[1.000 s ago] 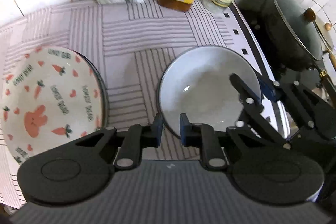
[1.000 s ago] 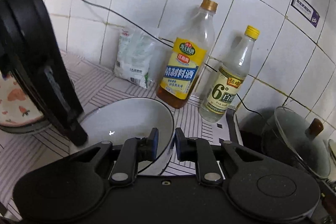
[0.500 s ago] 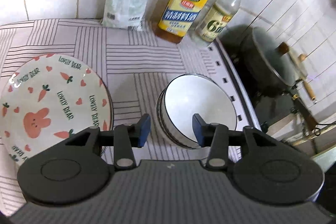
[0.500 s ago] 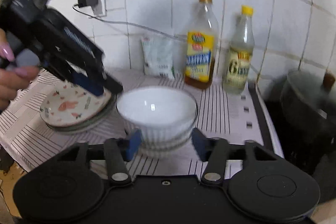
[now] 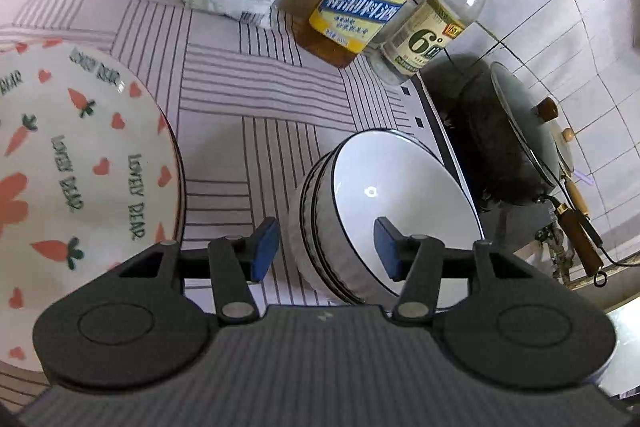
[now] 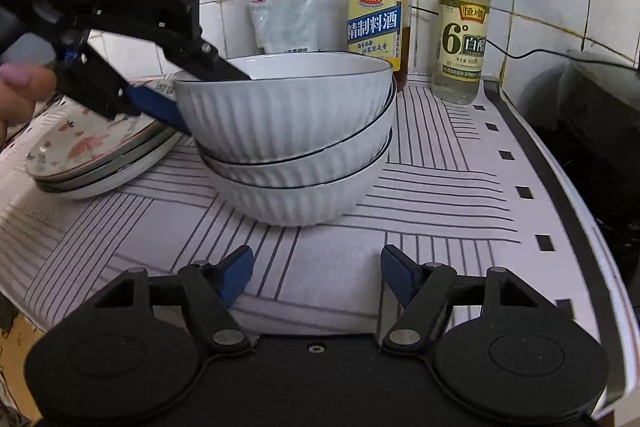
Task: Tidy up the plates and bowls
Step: 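Close both grippers on the rim of the bowl stack and lift it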
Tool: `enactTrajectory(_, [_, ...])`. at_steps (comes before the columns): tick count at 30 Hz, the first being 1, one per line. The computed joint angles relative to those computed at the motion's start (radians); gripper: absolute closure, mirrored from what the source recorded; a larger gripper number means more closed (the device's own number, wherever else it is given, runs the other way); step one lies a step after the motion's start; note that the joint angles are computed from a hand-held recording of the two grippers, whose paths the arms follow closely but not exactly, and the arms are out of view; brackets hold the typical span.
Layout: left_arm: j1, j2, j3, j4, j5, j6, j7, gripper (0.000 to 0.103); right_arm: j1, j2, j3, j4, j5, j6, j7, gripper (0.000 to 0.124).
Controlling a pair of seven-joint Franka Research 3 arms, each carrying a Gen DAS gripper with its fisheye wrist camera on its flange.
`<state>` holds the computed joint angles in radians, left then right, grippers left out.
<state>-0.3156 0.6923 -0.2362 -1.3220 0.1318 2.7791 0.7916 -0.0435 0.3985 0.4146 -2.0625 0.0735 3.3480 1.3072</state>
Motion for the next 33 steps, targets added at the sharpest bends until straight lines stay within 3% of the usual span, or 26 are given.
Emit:
enactTrajectory(2, [-0.025, 0.003, 0.027, 0.013, 0.015, -0.035, -0.035, 0.048, 0.104, -0.002, -0.101, 0.030, -0.006, -0.028, -0.052, 0.043])
enactTrajectory(3, [-0.016, 0.007, 0.015, 0.010, 0.006, -0.023, -0.033, 0.048, 0.115, 0.005, -0.108, 0.037, -0.011, -0.013, -0.076, 0.036])
enactTrajectory(6, [0.020, 0.029, -0.030, 0.024, -0.042, 0.011, -0.013, 0.048, 0.043, 0.047, -0.026, 0.053, -0.044, 0.033, -0.092, 0.030])
enactTrajectory(7, [0.027, 0.039, -0.040, 0.034, -0.047, 0.023, 0.004, 0.048, 0.054, 0.060, -0.035, 0.068, -0.038, 0.027, -0.083, 0.030])
enactTrajectory(8, [0.028, 0.052, -0.044, 0.057, -0.048, 0.012, 0.022, 0.048, 0.062, 0.073, -0.035, 0.087, 0.002, 0.010, -0.101, 0.030])
enactTrajectory(11, [0.022, 0.090, -0.041, 0.137, -0.059, -0.068, 0.045, 0.050, -0.007, 0.112, 0.036, 0.130, -0.034, 0.003, -0.064, 0.030])
enactTrajectory(13, [0.040, 0.114, -0.073, 0.172, -0.092, -0.109, 0.091, 0.055, -0.015, 0.119, 0.045, 0.146, -0.039, -0.003, -0.075, 0.030])
enactTrajectory(16, [0.014, 0.102, -0.038, 0.165, -0.063, -0.122, 0.132, 0.064, -0.022, 0.129, 0.056, 0.164, -0.025, -0.014, -0.077, 0.029])
enactTrajectory(20, [0.008, 0.100, -0.027, 0.152, -0.069, -0.106, 0.136, 0.064, -0.034, 0.153, 0.074, 0.169, -0.028, 0.018, -0.087, 0.029])
enactTrajectory(25, [-0.023, 0.102, 0.005, 0.155, -0.017, -0.099, 0.158, 0.065, -0.017, 0.144, 0.056, 0.179, -0.014, -0.009, -0.069, 0.029])
enactTrajectory(33, [0.002, 0.128, -0.022, 0.189, -0.045, -0.110, 0.213, 0.064, -0.025, 0.180, 0.069, 0.192, -0.033, 0.045, -0.064, 0.028])
